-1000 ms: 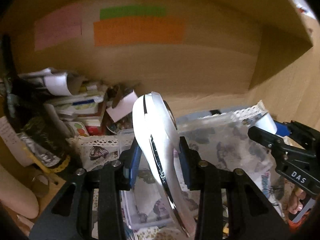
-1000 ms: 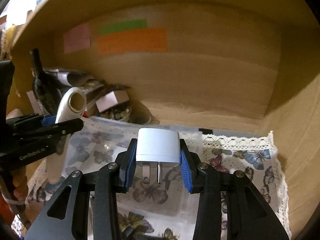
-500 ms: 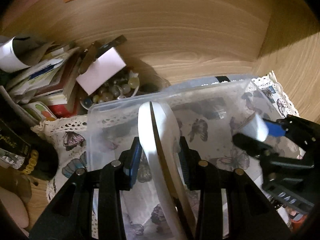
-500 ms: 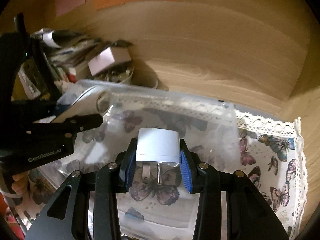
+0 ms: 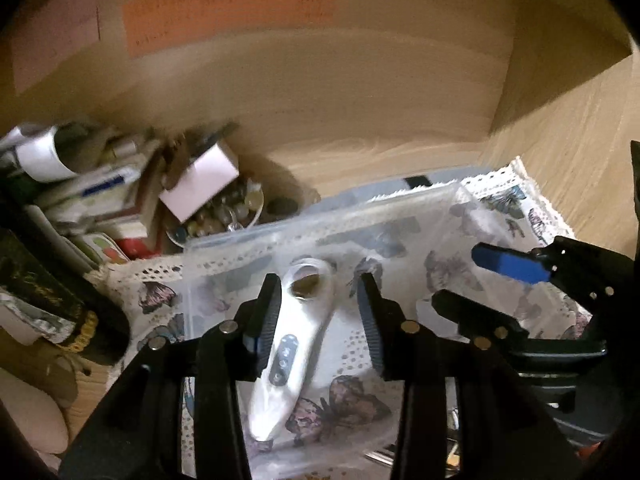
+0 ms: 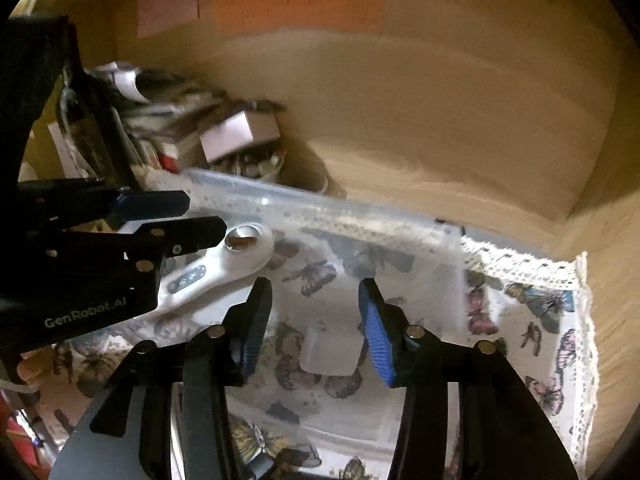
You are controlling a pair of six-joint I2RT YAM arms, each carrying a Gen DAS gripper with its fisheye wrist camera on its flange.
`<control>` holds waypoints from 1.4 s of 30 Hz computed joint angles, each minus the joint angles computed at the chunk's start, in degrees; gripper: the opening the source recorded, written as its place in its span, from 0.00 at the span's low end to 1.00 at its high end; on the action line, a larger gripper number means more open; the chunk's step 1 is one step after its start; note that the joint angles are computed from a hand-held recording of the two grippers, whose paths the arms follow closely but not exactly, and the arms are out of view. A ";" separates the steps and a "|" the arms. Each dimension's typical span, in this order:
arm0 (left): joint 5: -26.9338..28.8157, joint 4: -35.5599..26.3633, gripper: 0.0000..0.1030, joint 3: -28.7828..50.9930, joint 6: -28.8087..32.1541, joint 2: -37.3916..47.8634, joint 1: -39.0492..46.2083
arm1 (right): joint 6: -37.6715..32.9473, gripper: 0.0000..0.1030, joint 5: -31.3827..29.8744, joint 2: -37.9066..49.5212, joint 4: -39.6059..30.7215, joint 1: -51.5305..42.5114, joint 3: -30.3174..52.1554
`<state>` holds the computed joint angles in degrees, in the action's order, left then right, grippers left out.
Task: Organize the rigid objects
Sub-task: 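Grasp silver metal tube with left tool while right tool grasps dark bristled item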
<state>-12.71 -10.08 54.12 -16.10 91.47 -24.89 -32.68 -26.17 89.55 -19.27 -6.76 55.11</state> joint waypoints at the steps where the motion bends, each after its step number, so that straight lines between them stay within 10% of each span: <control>1: -0.49 -0.15 0.42 -0.48 -0.19 -1.05 -0.42 | -0.26 0.42 -0.65 -1.22 -0.23 -0.71 -0.41; 14: -9.60 -2.01 0.83 -10.58 -5.59 -13.38 -8.11 | -6.03 0.51 -8.70 -12.81 -3.68 -13.74 -6.33; 23: -7.80 -2.36 0.87 -17.63 -14.23 -13.54 -12.73 | -13.85 0.56 -9.67 -11.51 -6.84 -22.34 -9.87; 32: 3.21 1.72 0.53 -15.56 -16.52 -1.28 -11.79 | -18.91 0.56 -9.17 -8.52 -8.57 -24.08 -12.83; 42: -0.08 3.29 0.36 -19.38 -18.70 -3.70 -14.59 | -21.00 0.55 -7.76 -4.96 -8.66 -23.84 -13.82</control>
<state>-12.78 -6.79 34.75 -34.80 87.77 -39.49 -53.69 -33.93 84.60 -27.92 -30.59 41.29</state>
